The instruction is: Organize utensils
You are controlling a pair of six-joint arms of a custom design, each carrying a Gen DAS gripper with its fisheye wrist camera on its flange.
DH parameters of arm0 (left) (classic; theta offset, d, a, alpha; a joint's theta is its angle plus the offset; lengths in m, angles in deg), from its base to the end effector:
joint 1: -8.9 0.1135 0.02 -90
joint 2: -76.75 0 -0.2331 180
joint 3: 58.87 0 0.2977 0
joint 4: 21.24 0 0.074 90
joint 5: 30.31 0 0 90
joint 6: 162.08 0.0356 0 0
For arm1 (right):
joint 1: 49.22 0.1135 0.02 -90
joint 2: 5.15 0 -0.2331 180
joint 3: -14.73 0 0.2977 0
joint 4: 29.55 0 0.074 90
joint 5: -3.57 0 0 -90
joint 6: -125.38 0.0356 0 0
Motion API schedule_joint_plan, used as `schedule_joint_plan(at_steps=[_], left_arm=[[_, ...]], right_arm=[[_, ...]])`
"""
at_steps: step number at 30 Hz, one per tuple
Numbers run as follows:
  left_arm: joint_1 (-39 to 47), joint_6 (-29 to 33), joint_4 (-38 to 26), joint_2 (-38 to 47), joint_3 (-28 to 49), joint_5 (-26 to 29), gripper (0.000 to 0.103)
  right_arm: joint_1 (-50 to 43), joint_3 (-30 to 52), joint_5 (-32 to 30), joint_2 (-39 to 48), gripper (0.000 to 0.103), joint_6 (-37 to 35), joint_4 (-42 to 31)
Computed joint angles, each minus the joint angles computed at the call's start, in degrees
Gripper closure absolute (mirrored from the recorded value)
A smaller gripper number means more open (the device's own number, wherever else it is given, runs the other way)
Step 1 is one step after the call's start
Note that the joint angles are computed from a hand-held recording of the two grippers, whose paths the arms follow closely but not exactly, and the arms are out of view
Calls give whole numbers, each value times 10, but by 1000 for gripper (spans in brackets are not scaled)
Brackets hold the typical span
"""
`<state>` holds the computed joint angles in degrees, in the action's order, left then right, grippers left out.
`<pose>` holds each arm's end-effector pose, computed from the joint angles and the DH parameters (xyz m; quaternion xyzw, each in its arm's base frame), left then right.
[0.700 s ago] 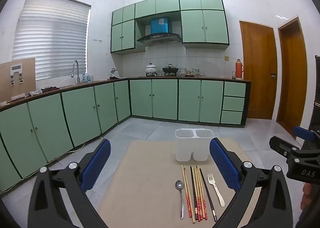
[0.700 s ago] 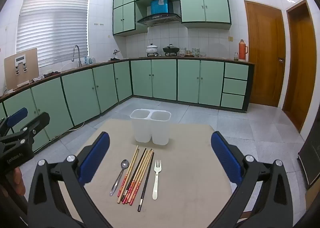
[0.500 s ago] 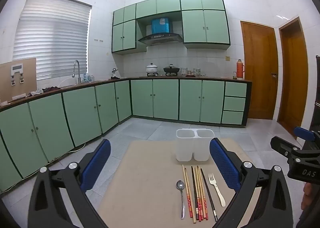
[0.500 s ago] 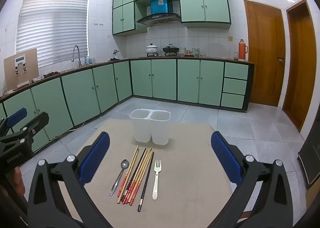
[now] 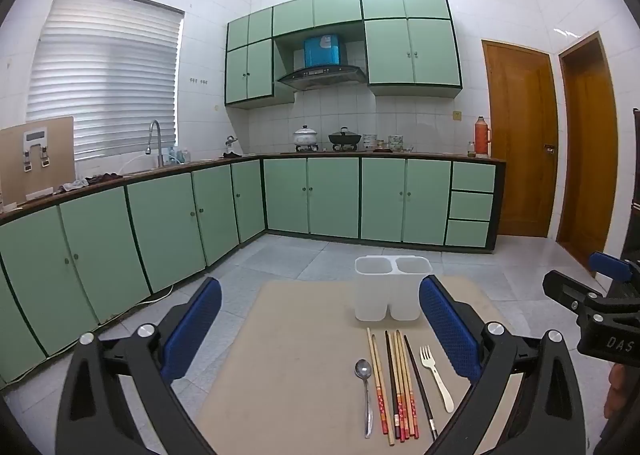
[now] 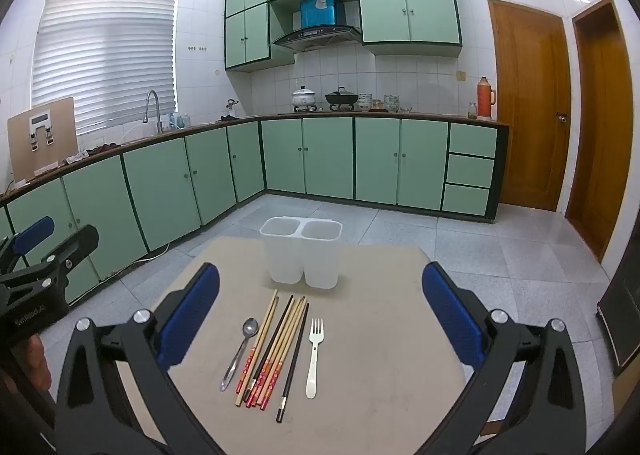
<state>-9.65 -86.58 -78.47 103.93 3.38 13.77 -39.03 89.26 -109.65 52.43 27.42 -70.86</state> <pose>0.1482 -0.0228 0.3538 -0.1905 0.7713 0.1642 0.5847 0.2702 0.0628 0.3530 -0.2376 0.7957 0.1794 0.5275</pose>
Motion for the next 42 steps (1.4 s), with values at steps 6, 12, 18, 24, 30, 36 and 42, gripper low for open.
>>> schedule_joint_plan(at_steps=[6, 12, 18, 24, 30, 36, 42], left_arm=[[11, 5, 6, 0, -4, 8, 6], [20, 10, 5, -5, -4, 17, 6], [22, 11, 5, -3, -3, 18, 6], [29, 16, 12, -7, -10, 23, 6], [31, 18, 5, -9, -4, 25, 6], [30, 17, 3, -9, -2, 24, 6], [29, 17, 1, -8, 0, 22, 6]], right_arm=[[0, 1, 0, 0, 5, 0, 0], [0, 2, -1, 1, 5, 0, -1], [9, -12, 7, -6, 5, 3, 8], [8, -11, 7, -5, 5, 3, 7], [9, -6, 7, 1, 5, 3, 9], [8, -7, 7, 1, 5, 2, 10], [9, -8, 8, 1, 5, 3, 10]])
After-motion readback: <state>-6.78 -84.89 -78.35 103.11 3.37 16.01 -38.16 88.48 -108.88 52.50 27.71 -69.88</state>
